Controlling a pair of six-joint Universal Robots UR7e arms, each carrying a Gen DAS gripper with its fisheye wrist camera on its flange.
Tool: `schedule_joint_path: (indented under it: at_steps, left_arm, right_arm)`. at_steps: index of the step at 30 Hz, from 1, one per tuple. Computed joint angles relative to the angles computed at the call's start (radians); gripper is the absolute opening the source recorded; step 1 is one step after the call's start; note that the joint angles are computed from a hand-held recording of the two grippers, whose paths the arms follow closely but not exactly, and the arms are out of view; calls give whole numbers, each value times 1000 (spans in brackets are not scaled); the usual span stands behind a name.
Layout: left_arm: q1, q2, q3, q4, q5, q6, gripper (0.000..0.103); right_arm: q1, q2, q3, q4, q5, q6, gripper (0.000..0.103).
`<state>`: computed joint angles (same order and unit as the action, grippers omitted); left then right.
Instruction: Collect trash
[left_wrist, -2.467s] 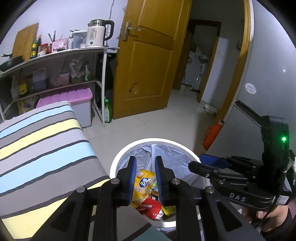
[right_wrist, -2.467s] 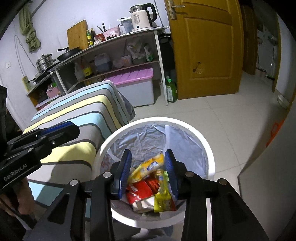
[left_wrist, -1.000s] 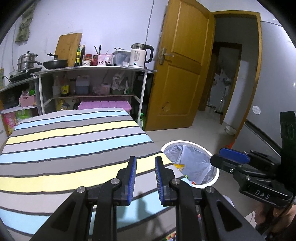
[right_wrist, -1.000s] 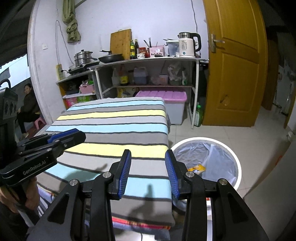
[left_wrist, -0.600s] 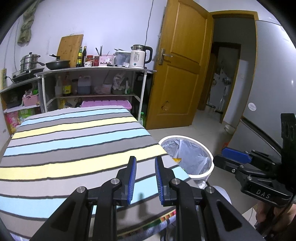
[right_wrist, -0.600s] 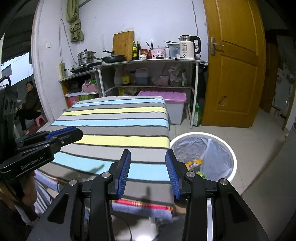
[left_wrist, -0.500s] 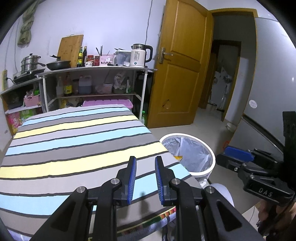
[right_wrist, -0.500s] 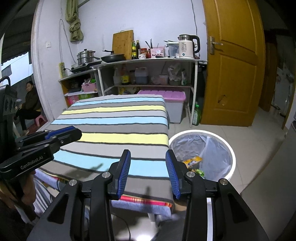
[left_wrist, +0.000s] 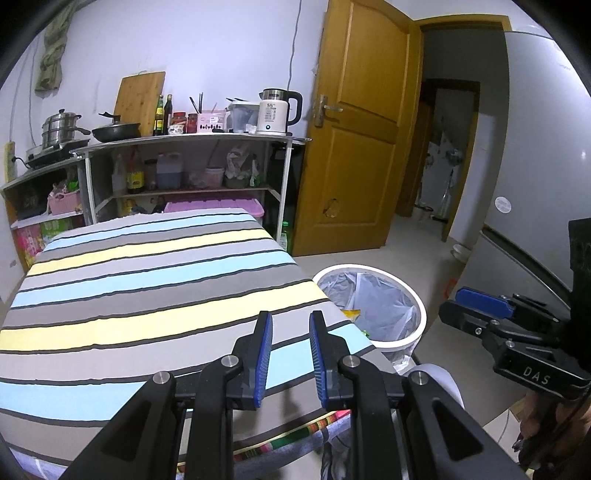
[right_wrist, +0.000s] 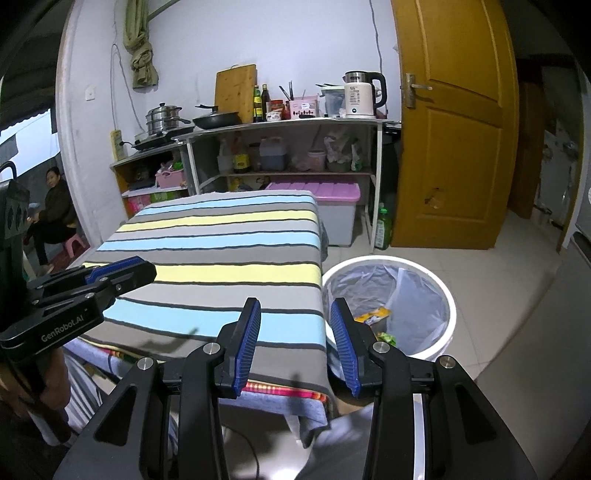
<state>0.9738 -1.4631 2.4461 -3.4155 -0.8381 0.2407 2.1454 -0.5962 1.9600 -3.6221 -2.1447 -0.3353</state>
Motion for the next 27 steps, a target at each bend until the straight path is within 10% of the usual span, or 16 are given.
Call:
schedule_joint_path:
  at_steps: [27]
  left_arm:
    - [-25, 33, 5, -37, 54, 10, 20]
  right_arm:
    - [-3, -7, 3, 6, -1, -3, 41]
